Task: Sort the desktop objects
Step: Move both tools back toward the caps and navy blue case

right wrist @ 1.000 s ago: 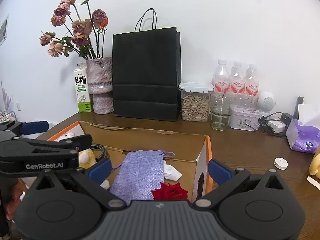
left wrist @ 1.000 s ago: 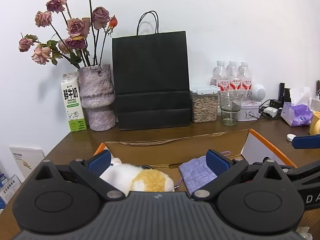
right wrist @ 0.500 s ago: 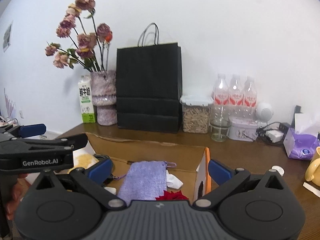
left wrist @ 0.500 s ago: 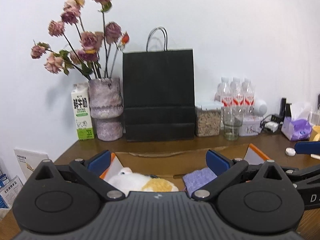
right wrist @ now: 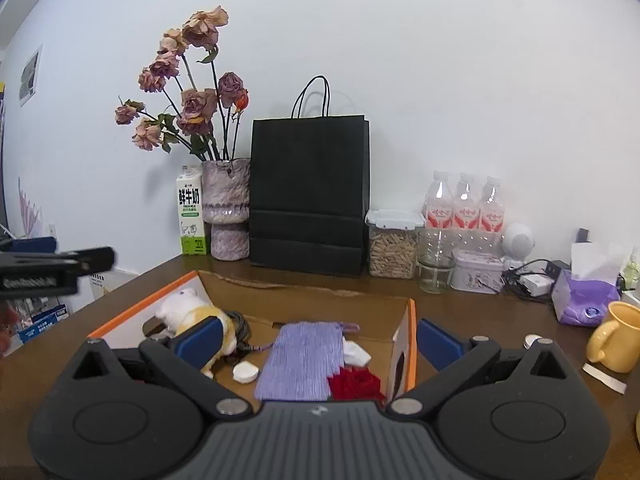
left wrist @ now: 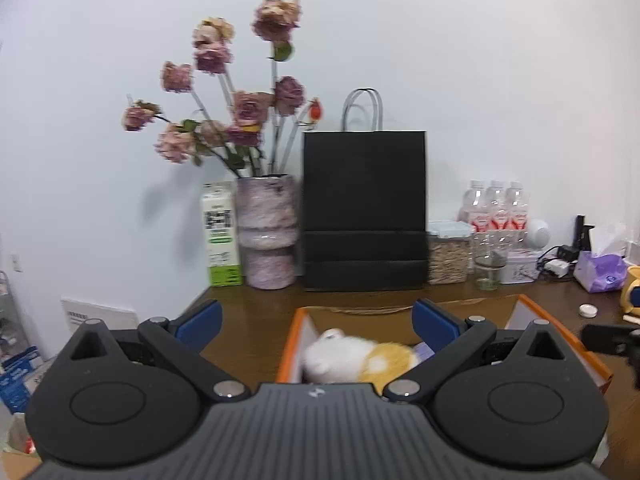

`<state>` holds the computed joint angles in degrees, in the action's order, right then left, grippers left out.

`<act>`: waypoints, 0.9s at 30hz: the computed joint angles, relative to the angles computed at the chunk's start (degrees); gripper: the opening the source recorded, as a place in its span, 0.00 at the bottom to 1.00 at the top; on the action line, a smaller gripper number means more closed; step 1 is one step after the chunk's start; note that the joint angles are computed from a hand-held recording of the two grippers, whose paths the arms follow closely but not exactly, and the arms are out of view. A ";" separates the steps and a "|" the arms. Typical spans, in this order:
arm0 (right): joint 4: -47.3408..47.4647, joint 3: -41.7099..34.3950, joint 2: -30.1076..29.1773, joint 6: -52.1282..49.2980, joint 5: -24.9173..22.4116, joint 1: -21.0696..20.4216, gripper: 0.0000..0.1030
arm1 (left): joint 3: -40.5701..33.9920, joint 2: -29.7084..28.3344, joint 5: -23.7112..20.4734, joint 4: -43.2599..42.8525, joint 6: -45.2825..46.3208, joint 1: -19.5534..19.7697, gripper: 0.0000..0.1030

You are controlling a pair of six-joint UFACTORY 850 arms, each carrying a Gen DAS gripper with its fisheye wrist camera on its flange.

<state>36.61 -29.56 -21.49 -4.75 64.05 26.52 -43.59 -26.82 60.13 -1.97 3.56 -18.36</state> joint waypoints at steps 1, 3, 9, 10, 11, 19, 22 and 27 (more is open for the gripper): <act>0.66 0.45 0.20 0.04 0.08 0.53 1.00 | 0.66 0.42 0.22 0.02 0.15 0.56 1.00; 2.13 1.32 0.55 0.02 0.15 1.63 1.00 | 2.11 1.25 0.38 0.15 0.12 1.81 1.00; 5.36 3.47 0.93 0.75 -0.11 4.29 1.00 | 5.11 1.84 -0.15 2.03 -0.56 5.19 1.00; 5.90 3.74 0.87 0.90 -0.18 4.75 1.00 | 5.40 1.70 -0.40 2.10 -0.59 5.55 1.00; 6.42 3.86 0.72 0.98 -0.38 5.15 1.00 | 5.65 1.53 -0.68 2.48 -0.71 6.02 1.00; 9.10 4.66 -1.45 3.17 -2.59 7.69 1.00 | 7.32 -0.04 -2.83 5.56 -2.48 9.01 1.00; 9.13 5.18 -2.18 4.80 -3.17 8.78 1.00 | 8.29 -0.42 -2.79 6.69 -2.55 9.68 1.00; 8.16 5.76 -3.39 6.59 -4.64 11.07 1.00 | 10.29 -0.76 -2.26 8.80 -2.88 10.77 1.00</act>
